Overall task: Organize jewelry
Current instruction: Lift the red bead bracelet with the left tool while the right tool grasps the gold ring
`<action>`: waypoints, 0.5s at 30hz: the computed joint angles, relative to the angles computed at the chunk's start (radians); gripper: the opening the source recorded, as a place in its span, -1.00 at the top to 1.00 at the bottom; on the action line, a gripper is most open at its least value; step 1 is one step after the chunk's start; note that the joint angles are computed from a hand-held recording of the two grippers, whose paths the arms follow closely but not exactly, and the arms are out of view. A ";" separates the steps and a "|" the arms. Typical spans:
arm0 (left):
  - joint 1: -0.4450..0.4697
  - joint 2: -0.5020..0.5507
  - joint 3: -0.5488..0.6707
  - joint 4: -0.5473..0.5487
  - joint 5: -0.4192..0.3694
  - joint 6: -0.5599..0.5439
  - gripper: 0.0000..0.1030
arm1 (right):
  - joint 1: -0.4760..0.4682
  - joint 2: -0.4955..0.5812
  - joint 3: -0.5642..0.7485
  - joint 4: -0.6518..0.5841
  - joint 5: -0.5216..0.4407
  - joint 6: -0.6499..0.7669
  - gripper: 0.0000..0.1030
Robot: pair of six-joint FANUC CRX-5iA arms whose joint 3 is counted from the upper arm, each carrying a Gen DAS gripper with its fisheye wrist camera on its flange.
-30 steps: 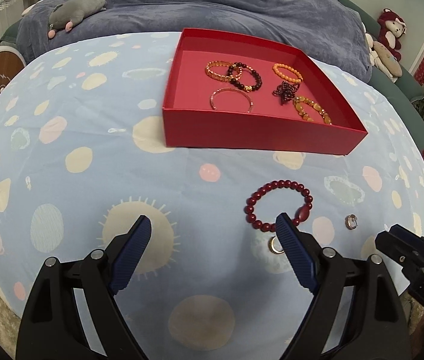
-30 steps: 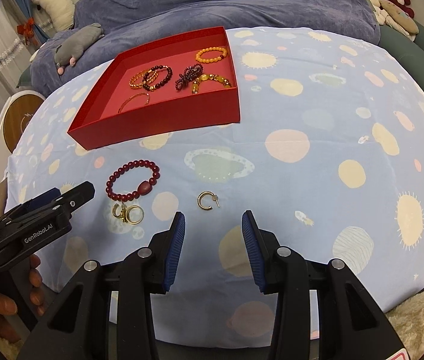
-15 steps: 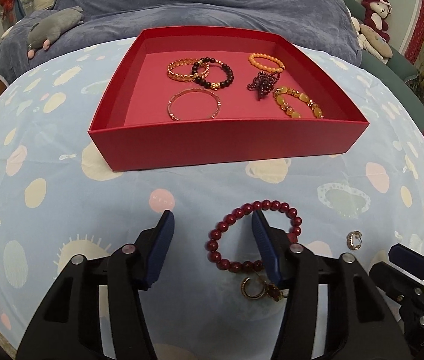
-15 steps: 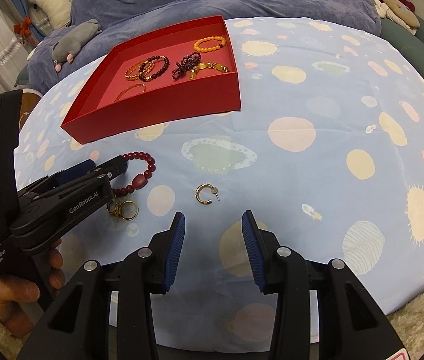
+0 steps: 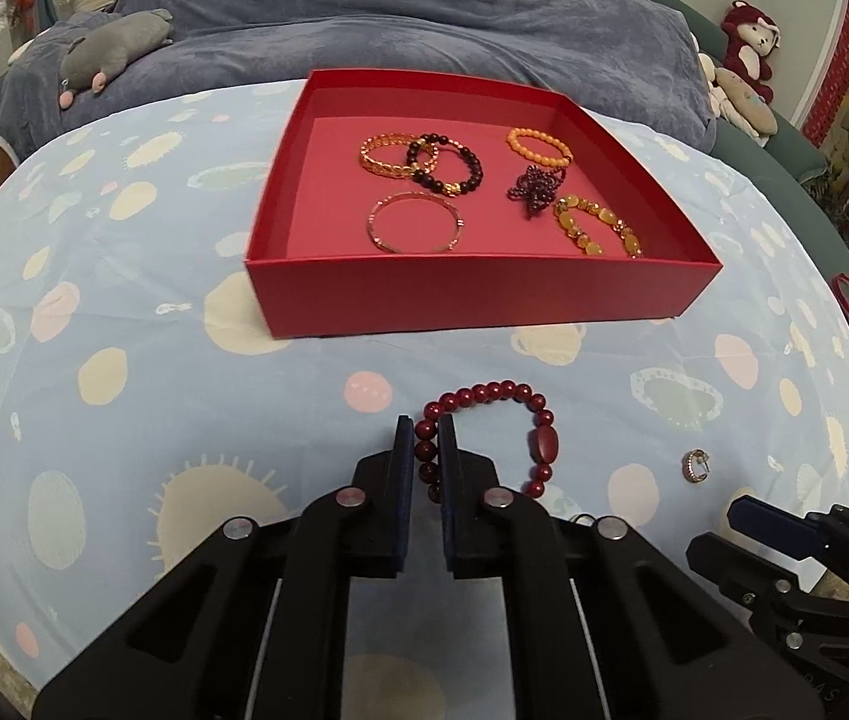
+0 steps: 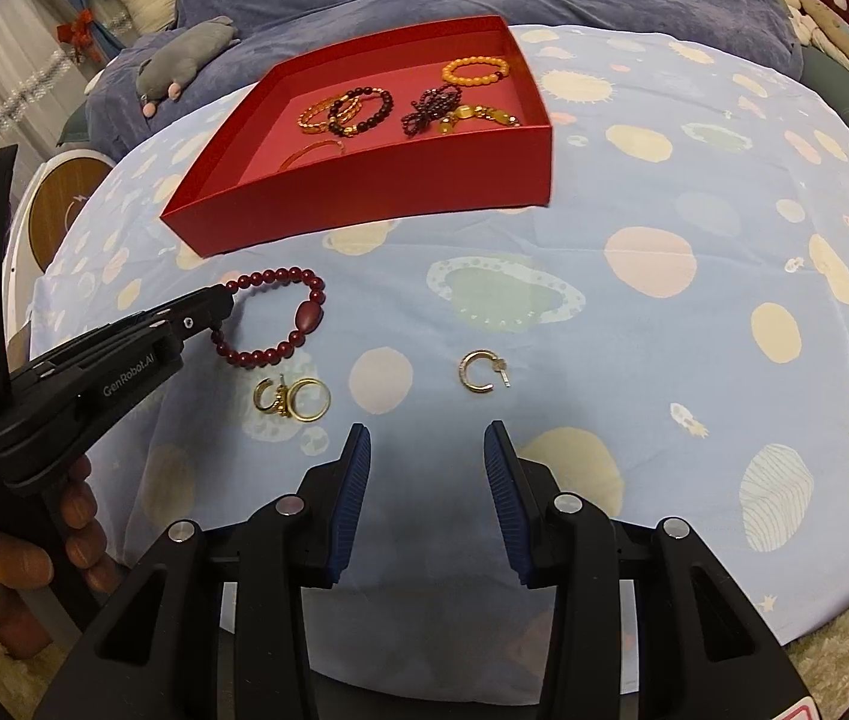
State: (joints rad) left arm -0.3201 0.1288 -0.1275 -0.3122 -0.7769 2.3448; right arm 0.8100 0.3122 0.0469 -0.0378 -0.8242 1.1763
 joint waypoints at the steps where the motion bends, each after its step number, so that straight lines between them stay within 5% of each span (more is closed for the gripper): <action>1: 0.003 -0.010 -0.008 -0.002 -0.006 0.007 0.85 | 0.003 0.003 0.006 -0.009 -0.001 0.013 0.26; 15: 0.027 -0.086 -0.086 0.028 -0.022 0.021 0.85 | 0.041 0.080 0.093 -0.039 -0.031 0.076 0.41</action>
